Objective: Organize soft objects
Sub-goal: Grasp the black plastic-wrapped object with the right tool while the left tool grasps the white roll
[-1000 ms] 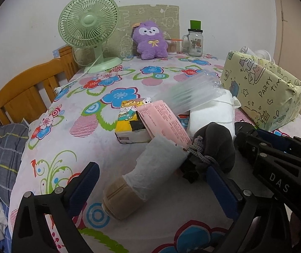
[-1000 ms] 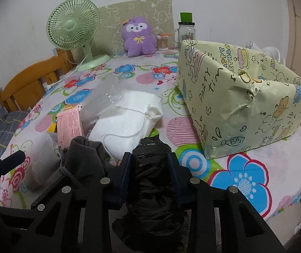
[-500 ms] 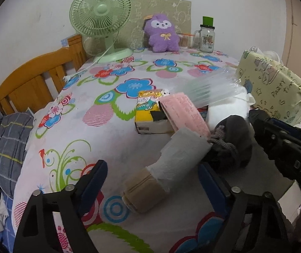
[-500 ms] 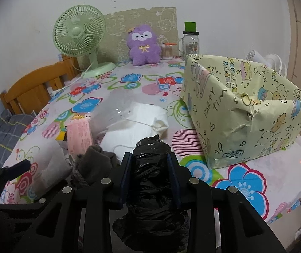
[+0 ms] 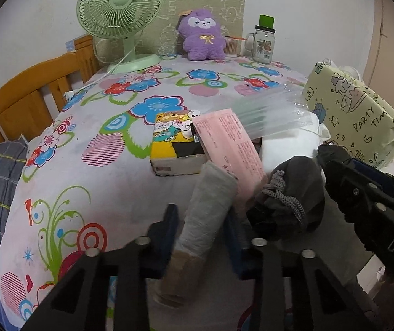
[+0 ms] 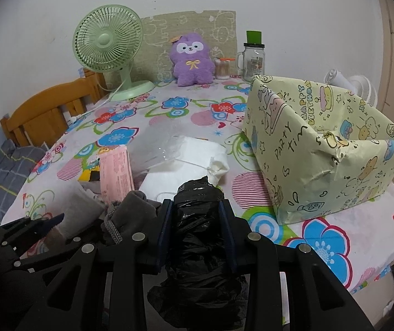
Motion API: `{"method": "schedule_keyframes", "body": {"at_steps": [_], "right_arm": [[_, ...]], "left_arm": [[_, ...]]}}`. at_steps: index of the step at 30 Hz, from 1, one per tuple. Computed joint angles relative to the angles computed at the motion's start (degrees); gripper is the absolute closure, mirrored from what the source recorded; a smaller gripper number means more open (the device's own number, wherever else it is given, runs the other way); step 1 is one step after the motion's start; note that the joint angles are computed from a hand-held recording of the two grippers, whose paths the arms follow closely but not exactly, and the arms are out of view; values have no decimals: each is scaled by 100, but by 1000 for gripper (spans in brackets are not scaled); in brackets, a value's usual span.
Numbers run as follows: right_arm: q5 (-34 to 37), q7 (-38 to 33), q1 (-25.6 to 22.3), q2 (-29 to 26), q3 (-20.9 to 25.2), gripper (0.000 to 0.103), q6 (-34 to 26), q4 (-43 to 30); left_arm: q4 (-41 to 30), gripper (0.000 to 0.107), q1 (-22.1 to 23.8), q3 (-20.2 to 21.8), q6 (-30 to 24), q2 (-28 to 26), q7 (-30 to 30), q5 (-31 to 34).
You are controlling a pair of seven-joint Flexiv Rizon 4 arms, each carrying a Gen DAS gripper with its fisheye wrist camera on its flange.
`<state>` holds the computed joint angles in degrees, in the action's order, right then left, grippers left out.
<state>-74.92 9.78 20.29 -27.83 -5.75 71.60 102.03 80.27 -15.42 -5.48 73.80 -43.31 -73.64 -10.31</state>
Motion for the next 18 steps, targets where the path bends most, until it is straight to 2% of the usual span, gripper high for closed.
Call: {"method": "schedule_keyframes", "body": {"at_steps": [2,4,18], "right_arm": [[3,-7,-2,3,5,66,5,4],[-8,11,4,13,3,66,5,7],[-605,458,-196,240,104,66,142,104]], "left_arm": [[-2,89,32,-58,-50,7,35,-31],[84,92,158,-269,-50,51,181,-147],[198,93,-29,-166,208,261,114,-209]]}}
